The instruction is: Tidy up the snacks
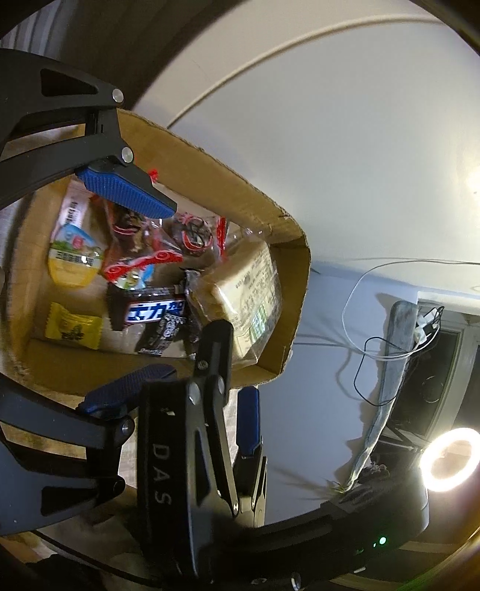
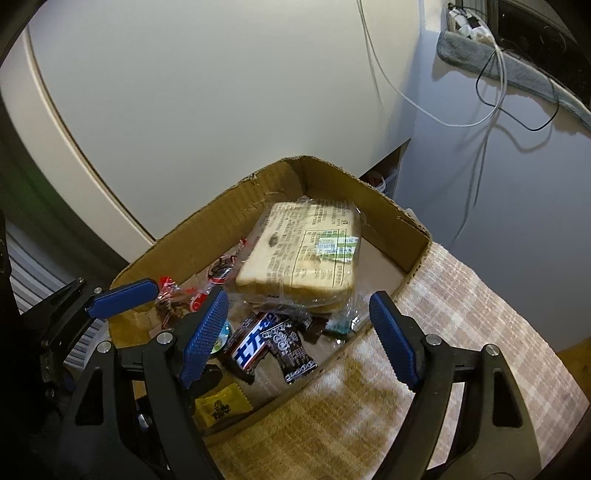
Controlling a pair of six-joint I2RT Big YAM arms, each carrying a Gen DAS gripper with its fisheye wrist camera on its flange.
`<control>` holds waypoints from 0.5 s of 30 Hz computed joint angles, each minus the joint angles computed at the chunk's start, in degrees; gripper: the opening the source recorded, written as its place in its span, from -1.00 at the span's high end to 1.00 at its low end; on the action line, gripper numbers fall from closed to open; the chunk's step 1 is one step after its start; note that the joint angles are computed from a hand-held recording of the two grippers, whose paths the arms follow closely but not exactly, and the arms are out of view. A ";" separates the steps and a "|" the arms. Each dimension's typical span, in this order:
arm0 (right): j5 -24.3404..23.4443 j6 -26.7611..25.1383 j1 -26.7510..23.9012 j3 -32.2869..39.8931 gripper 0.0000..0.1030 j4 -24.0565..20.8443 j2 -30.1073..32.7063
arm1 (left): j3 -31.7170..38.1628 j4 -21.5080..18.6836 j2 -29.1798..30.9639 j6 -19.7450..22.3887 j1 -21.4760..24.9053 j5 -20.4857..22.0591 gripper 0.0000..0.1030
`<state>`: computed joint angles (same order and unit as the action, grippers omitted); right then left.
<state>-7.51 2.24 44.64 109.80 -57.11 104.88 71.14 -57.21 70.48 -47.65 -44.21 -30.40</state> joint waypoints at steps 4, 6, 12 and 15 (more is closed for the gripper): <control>1.58 1.56 0.44 -4.86 -0.58 3.56 -3.95 | -0.49 -0.76 -1.07 -1.86 -1.80 -2.11 -0.57; 2.75 2.08 0.82 -7.51 -0.58 5.29 -6.08 | -0.66 -1.03 -1.53 -2.79 -2.62 -2.94 -0.57; 6.10 3.55 2.00 -14.60 -0.58 9.30 -11.99 | -0.65 -3.94 -2.40 -6.36 -6.44 -7.58 -0.57; 8.23 4.08 2.60 -17.34 -0.59 10.77 -14.61 | -0.69 -5.33 -2.66 -8.68 -8.43 -9.20 -0.57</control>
